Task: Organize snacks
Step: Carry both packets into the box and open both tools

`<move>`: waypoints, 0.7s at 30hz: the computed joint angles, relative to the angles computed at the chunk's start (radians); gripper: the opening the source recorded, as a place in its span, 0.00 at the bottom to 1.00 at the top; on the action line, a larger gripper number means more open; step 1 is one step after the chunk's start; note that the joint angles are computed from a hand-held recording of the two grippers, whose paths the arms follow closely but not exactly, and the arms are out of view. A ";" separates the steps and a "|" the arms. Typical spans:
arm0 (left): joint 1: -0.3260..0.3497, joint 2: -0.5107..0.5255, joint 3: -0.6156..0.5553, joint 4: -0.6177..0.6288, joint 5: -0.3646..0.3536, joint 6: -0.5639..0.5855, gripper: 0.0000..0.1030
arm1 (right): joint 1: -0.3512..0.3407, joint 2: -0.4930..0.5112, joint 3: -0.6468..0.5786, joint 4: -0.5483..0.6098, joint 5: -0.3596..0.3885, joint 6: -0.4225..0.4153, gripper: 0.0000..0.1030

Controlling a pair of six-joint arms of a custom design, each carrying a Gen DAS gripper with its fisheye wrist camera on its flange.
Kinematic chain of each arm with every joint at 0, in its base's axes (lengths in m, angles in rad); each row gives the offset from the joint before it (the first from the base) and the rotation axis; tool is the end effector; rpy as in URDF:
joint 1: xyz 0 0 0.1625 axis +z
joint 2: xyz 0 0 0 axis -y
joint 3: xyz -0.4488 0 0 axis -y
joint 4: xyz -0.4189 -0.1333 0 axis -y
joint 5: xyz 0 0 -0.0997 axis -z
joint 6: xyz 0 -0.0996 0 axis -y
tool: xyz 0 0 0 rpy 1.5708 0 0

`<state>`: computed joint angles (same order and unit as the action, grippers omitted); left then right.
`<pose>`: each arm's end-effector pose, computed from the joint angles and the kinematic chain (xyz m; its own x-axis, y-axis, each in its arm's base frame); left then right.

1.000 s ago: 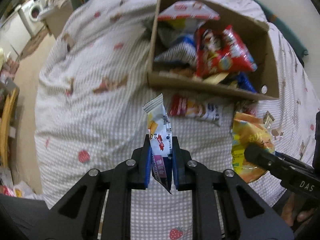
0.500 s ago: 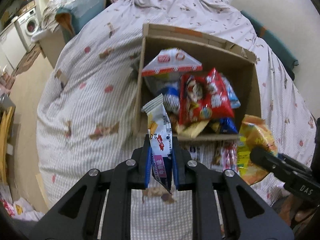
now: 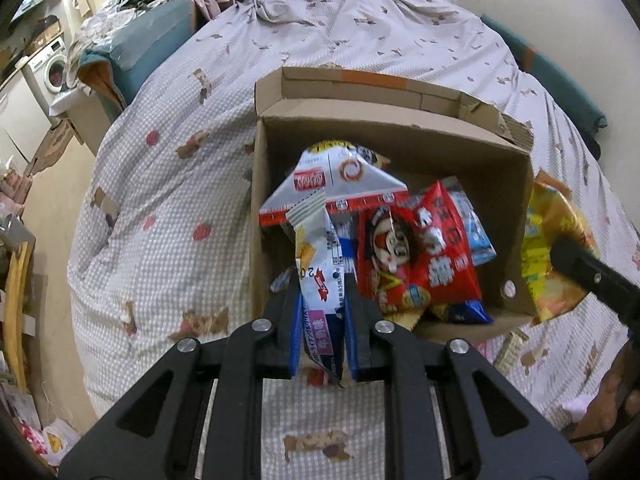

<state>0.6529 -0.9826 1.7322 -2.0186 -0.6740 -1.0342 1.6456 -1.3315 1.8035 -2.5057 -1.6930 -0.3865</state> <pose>-0.3740 -0.5519 0.1615 -0.7514 -0.1730 -0.6368 0.2204 0.8439 -0.4892 0.1666 -0.6021 0.3641 -0.8953 -0.3548 0.2694 -0.4366 0.8189 -0.3725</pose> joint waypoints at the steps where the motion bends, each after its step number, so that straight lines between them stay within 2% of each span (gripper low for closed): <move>1: 0.003 0.003 -0.001 -0.006 0.006 0.005 0.14 | 0.000 0.008 -0.007 -0.006 -0.004 -0.003 0.43; 5: 0.005 0.008 0.020 -0.052 0.058 0.057 0.14 | -0.004 0.055 -0.055 -0.022 -0.027 -0.018 0.43; 10: 0.030 0.009 0.032 -0.111 0.015 0.093 0.14 | -0.011 0.097 -0.097 -0.018 -0.036 -0.023 0.43; 21: 0.044 0.043 0.016 -0.160 0.000 0.140 0.14 | -0.005 0.146 -0.112 -0.033 -0.098 -0.057 0.43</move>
